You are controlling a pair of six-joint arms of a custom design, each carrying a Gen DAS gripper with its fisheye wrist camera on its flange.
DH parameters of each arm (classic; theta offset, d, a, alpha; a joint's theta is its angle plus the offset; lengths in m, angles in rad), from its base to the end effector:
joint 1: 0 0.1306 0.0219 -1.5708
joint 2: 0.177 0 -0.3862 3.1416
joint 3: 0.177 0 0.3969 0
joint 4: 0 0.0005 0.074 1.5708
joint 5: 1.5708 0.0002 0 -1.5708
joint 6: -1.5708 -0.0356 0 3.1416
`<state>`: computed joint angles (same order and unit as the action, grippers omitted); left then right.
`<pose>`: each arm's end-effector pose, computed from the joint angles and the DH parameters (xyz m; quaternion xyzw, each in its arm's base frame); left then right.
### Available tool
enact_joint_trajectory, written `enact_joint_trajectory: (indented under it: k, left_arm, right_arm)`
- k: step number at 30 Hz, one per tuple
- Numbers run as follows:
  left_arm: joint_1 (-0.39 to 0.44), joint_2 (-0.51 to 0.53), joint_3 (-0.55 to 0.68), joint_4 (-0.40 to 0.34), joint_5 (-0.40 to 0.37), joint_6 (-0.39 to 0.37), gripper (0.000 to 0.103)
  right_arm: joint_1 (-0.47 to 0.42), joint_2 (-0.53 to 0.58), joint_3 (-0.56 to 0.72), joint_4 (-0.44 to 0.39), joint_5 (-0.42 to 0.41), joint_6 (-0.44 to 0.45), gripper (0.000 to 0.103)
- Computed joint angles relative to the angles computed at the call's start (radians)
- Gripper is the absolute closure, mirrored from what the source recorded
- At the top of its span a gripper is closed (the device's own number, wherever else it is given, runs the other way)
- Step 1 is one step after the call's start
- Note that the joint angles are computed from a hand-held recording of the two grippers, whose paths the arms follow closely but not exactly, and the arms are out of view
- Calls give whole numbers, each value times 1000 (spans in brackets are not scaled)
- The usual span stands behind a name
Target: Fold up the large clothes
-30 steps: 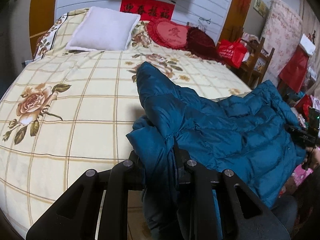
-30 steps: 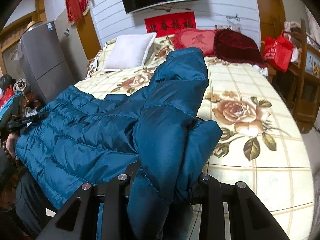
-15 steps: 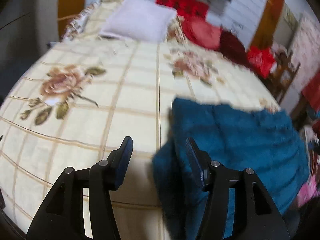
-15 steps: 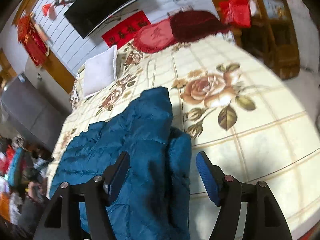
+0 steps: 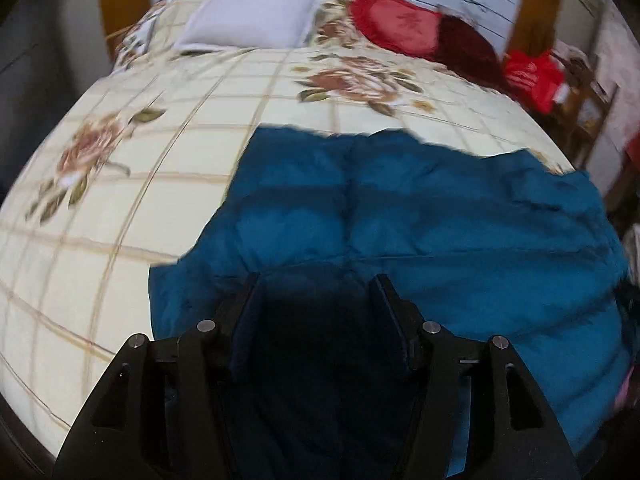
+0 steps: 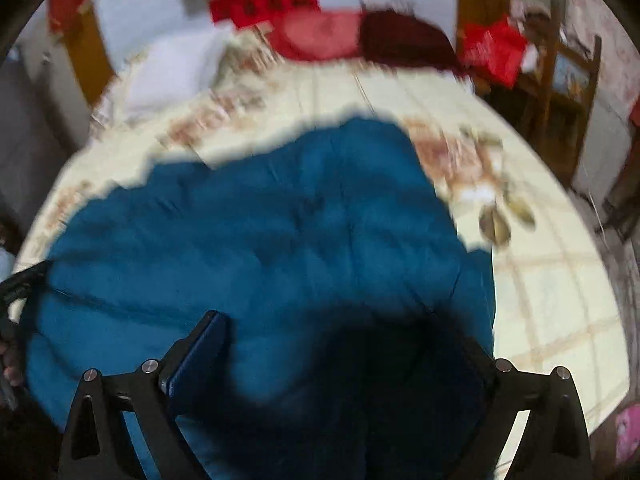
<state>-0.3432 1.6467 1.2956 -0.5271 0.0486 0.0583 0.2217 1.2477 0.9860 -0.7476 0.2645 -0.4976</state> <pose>0.5276 -0.1909 0.2836 0.1417 0.9297 -0.0901 0.3279 0.3988 0.0798 0.3182 0.1672 0.9384 -0.0219 0.3017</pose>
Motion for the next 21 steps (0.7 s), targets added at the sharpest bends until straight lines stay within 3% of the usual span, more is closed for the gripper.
enact_joint_trajectory:
  k: [2, 7, 12, 21]
  left_arm:
    - [0, 0, -13, 32, -7, 4, 44]
    - [-6, -8, -54, 109, -25, -7, 39]
    - [-7, -17, -95, 186, -31, -9, 39]
    - [-1, -15, -98, 194, -4, 9, 38]
  right_arm:
    - [-14, -17, -51, 80, -22, -12, 0]
    - [-22, -32, -86, 134, -39, -42, 0]
    - [12, -37, -114, 188, 18, -42, 0]
    - [52, -23, -144, 269, 134, -44, 0]
